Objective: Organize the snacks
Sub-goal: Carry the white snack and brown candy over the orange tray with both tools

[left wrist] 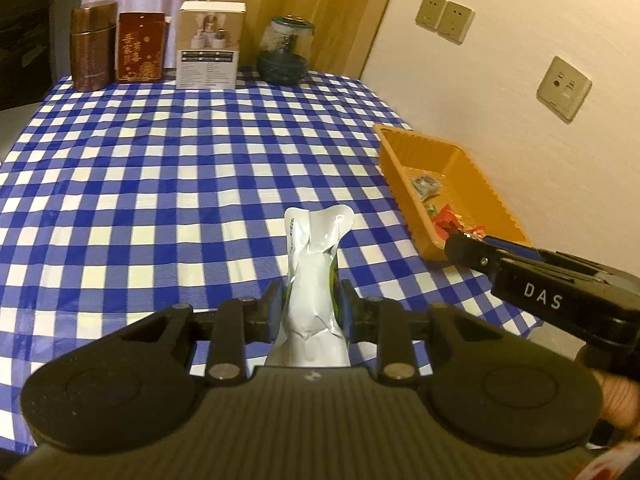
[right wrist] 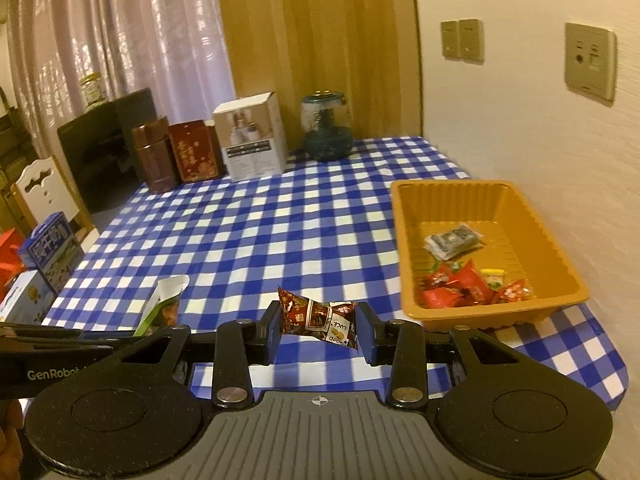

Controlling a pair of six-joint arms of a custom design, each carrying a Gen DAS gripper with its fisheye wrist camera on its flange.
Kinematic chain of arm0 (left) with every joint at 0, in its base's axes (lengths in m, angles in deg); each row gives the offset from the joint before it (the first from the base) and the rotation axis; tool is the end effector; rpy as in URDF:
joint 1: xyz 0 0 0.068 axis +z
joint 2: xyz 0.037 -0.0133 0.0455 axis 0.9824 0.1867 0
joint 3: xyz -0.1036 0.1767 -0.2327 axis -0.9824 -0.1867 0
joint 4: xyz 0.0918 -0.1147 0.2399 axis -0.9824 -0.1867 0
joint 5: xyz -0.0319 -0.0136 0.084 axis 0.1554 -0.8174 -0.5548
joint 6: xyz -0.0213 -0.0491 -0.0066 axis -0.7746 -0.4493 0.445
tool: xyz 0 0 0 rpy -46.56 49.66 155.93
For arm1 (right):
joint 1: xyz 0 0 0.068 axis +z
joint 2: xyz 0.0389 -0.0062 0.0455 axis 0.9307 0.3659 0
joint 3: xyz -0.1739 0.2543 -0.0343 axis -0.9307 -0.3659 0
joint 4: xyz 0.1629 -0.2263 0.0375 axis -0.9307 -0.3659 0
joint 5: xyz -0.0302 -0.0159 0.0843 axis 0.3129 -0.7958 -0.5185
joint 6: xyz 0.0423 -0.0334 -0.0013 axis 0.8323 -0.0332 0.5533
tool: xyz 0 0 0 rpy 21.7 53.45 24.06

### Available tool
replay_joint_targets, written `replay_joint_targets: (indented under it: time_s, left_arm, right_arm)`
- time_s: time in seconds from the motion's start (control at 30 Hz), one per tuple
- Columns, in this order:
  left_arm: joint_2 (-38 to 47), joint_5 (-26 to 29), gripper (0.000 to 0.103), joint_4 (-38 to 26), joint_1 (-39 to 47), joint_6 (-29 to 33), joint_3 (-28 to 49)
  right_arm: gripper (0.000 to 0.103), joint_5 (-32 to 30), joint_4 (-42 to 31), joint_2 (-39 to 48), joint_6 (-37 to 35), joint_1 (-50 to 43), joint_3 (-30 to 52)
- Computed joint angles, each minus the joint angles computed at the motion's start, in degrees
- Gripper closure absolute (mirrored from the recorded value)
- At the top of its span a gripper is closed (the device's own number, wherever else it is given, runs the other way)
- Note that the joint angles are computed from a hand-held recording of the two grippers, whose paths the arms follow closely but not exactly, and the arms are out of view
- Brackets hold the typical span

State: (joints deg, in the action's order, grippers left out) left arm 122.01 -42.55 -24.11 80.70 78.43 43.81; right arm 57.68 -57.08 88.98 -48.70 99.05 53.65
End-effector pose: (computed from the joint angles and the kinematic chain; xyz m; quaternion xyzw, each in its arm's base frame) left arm 0.2617 -0.0026 0.2444 -0.0022 0.9205 -0.1332 0.3674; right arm 0.2726 0.1549 0.2269 -0.0620 0.8777 0.1380 0.4546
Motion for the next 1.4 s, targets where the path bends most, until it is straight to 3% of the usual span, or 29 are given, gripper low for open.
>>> replay_joint_targets:
  time_s: [0.73,1.4]
  left_arm:
    - [11.2,-2.9,0.077,4.1,-15.3,-5.4,9.8]
    - [27.0,-4.6,0.077,5.2,-21.1,-8.5,25.8]
  right_arm:
    - [0.064,-3.4,-1.8,-3.3,-1.6,-13.4,-2.9]
    - [0.064,-10.1,1.6,6.5,-7.8,-26.0,4.7]
